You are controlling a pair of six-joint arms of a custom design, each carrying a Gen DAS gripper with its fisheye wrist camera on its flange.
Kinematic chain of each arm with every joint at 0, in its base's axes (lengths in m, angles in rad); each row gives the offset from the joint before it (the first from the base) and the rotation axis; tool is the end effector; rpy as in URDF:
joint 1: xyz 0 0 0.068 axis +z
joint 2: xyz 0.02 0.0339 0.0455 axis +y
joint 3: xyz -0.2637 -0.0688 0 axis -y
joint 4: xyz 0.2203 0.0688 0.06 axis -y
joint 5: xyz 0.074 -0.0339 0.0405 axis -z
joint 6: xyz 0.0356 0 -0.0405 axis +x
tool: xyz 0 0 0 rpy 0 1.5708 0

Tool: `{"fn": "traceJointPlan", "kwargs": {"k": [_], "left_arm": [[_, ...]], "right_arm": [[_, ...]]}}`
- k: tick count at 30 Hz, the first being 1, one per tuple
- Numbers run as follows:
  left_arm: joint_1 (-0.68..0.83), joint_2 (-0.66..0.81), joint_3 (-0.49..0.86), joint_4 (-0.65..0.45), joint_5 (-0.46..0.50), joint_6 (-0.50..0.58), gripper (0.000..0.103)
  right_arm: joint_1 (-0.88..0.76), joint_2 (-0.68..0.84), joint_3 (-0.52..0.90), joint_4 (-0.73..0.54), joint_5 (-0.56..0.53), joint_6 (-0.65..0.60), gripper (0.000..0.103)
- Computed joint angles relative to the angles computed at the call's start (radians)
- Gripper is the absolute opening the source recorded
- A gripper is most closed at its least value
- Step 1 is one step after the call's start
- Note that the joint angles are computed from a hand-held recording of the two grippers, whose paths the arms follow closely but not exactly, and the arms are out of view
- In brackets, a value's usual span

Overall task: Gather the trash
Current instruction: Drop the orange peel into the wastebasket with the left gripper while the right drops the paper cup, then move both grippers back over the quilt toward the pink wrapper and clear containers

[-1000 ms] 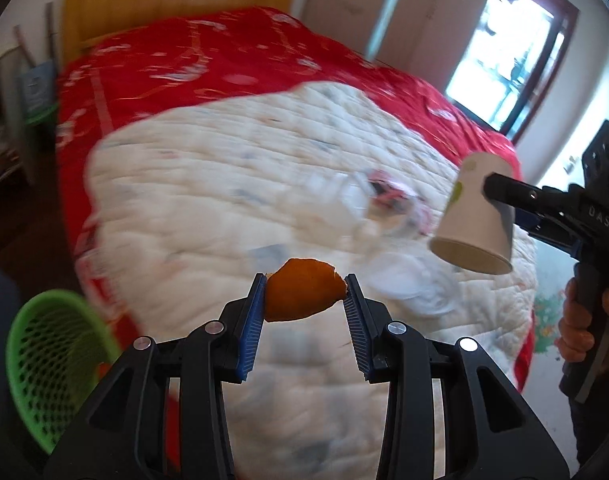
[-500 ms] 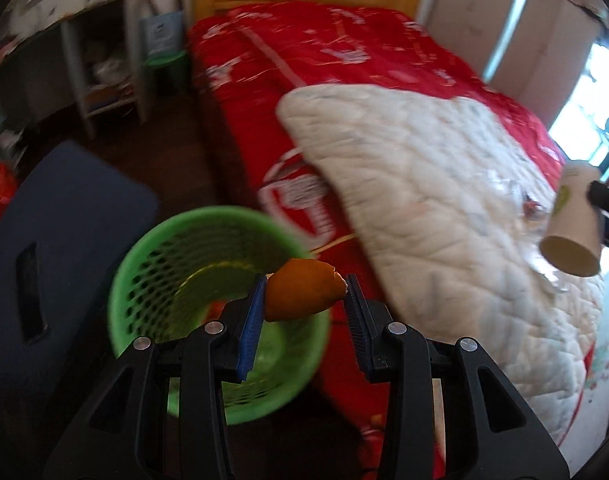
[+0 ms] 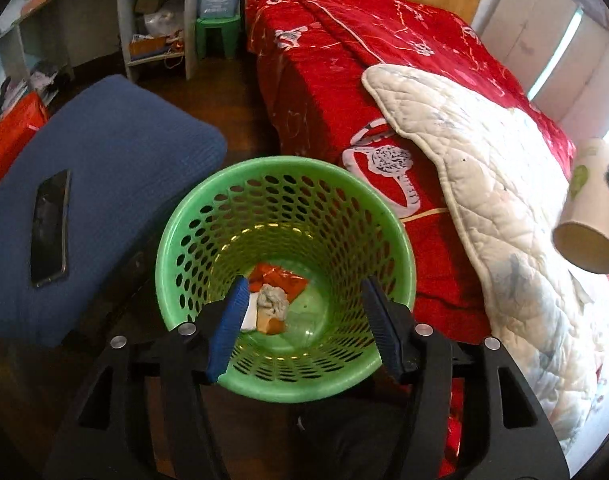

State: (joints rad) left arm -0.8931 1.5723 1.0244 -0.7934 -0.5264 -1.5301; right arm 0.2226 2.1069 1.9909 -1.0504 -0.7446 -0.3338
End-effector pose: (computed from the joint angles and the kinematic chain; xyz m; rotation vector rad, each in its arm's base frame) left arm 0.1792 -0.1941 0.2116 -0.8809 2.4165 -0.0339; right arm 0.4042 0.1162 0.2822 -0.8937 2.3882 0.9621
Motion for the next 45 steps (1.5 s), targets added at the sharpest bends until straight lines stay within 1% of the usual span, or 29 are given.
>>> {"fn": "traceJointPlan", "kwargs": {"k": [4,11,15,17,20,23,25,33,41,45], "left_arm": [[-0.027,-0.037,-0.035,-0.022,-0.015,-0.062,0.060],[-0.096,-0.096,-0.090,-0.072,-0.046,-0.196,0.060],[-0.108,-0.115,-0.110,-0.083,-0.049,-0.229,0.060],[-0.112,-0.122,-0.119,-0.084,-0.050,-0.244,0.060],[-0.111,-0.130,-0.124,-0.080,-0.050,-0.246,0.060],[-0.108,-0.111,-0.100,-0.084,-0.053,-0.227,0.060],[-0.105,-0.100,-0.086,-0.078,-0.053,-0.214,0.060],[-0.071,0.008,0.039,-0.030,-0.038,-0.089,0.060],[-0.048,0.146,0.228,-0.013,-0.022,0.044,0.061],[-0.039,0.223,0.325,-0.006,-0.005,0.104,0.062]], "right_arm": [[0.065,-0.001,-0.032,0.041,0.019,0.035,0.059],[0.191,0.018,-0.085,0.130,0.087,0.106,0.059],[0.238,0.035,-0.101,0.161,0.108,0.140,0.059],[0.251,0.055,-0.081,0.155,0.106,0.151,0.059],[0.252,0.050,-0.092,0.156,0.094,0.148,0.059],[0.239,0.019,-0.126,0.165,0.102,0.118,0.059],[0.219,-0.004,-0.149,0.163,0.099,0.099,0.061],[0.065,-0.020,-0.129,0.098,0.099,0.004,0.066],[-0.125,0.017,-0.051,0.040,0.123,-0.087,0.067],[-0.221,0.060,0.029,0.003,0.133,-0.114,0.067]]}}
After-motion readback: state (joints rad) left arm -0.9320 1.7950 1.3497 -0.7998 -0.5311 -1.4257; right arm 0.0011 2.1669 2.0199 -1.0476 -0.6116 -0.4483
